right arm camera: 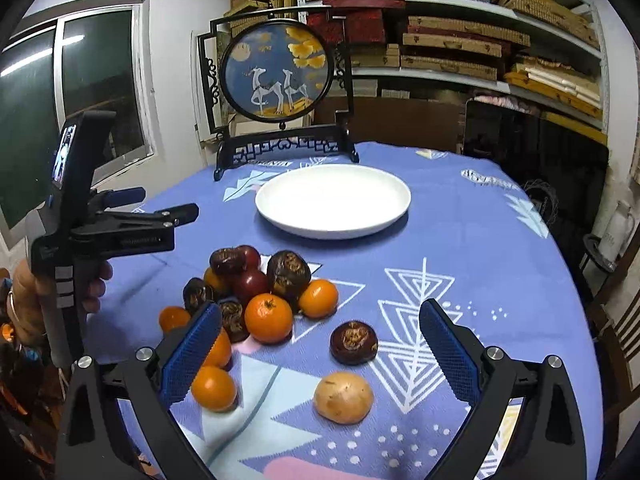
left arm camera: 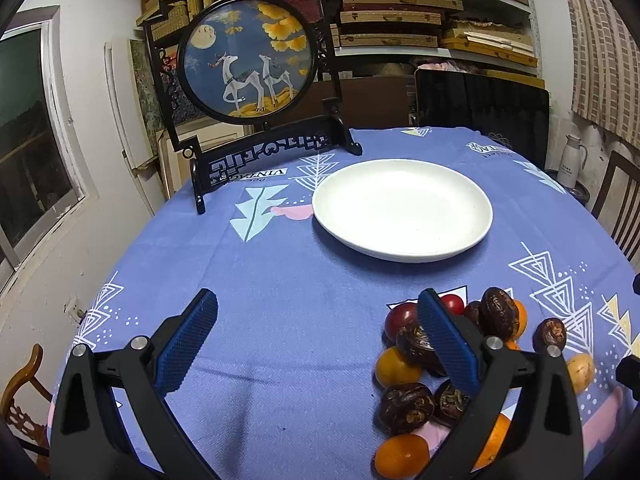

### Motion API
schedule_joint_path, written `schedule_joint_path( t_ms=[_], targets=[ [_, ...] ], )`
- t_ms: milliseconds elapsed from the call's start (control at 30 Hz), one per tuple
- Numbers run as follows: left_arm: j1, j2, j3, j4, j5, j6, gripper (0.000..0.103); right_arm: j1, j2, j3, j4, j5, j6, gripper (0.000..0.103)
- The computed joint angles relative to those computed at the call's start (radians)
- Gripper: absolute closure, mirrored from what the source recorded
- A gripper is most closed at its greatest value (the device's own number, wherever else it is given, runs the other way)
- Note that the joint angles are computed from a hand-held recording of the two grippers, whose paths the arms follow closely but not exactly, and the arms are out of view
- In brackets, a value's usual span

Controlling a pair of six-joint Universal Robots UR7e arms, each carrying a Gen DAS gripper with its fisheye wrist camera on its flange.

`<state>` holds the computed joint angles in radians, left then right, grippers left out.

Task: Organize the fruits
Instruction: 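Move both tools toward the fruit cluster, then grasp the yellow fruit with the right tool while the left tool grasps a tangerine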

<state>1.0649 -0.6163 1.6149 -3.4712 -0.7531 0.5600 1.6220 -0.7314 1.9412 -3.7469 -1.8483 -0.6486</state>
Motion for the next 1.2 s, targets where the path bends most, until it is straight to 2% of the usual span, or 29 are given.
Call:
schedule_joint_path(
  t_ms=[400, 533, 700, 800, 900, 1033, 1200],
  targets=[
    [-0.001, -0.003, 0.017, 0.009, -0.02, 0.0, 0.005, -0.001, 0.005, -0.001, 0.0, -0.033, -0.04, 0.004],
    [0.008, -0.027, 0.051, 0.013, -0.048, -0.006, 0.005, -0.011, -0.014, 0.008, 0.047, -0.026, -0.025, 0.004],
    [0.023, -0.068, 0.112, 0.024, -0.076, -0.004, 0.005, -0.02, -0.021, 0.014, 0.077, -0.076, -0.056, 0.004],
    [0.031, -0.089, 0.143, 0.051, -0.089, -0.008, 0.005, -0.032, -0.03, 0.013, 0.118, -0.088, -0.039, 0.004],
    [0.038, -0.109, 0.17, 0.084, -0.099, -0.02, 0.005, -0.045, -0.042, 0.008, 0.175, -0.077, 0.001, 0.011],
    [0.045, -0.155, 0.211, 0.154, -0.152, -0.052, 0.005, -0.063, -0.079, 0.025, 0.31, -0.003, 0.055, 0.016],
    [0.043, -0.171, 0.241, 0.192, -0.167, -0.039, 0.005, -0.044, -0.041, 0.014, 0.307, -0.105, -0.007, 0.027]
  ],
)
